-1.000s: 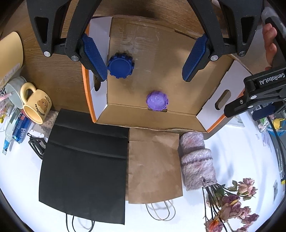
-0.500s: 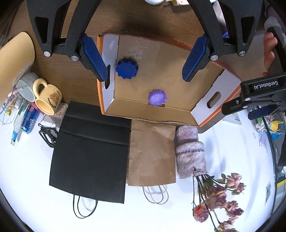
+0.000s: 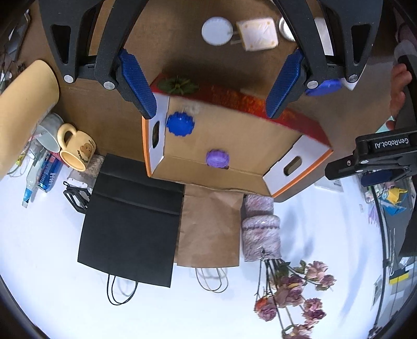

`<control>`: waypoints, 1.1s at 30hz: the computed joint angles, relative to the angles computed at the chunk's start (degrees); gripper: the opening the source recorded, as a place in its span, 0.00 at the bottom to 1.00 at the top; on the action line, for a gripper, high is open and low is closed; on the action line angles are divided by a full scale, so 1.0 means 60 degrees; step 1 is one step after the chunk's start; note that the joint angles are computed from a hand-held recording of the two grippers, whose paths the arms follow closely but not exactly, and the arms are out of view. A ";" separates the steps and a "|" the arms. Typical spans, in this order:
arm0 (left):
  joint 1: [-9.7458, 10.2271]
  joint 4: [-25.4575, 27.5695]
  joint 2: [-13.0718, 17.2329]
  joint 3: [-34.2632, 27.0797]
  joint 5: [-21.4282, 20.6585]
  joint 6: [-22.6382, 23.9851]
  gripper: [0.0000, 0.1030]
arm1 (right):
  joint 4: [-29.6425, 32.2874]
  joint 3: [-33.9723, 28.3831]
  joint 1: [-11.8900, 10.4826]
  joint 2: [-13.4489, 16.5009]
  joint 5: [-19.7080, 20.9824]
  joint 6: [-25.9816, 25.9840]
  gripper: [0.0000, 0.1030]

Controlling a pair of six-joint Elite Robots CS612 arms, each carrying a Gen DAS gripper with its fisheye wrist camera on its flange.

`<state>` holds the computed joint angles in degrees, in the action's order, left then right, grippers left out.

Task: Organize rigid objects
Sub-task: 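Move both tools back toward the remaining items on the table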

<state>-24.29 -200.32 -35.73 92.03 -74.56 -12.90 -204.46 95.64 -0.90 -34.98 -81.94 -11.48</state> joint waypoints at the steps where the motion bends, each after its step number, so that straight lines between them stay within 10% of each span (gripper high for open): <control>1: -0.0015 -0.0048 -0.0024 0.0083 0.0036 0.0010 1.00 | -0.0059 0.0118 0.0001 -0.0028 0.0002 -0.0037 0.87; 33: -0.0173 -0.0354 -0.0448 0.2397 0.0673 -0.1129 1.00 | 0.0326 0.1936 -0.0083 -0.0156 0.0159 -0.1649 0.87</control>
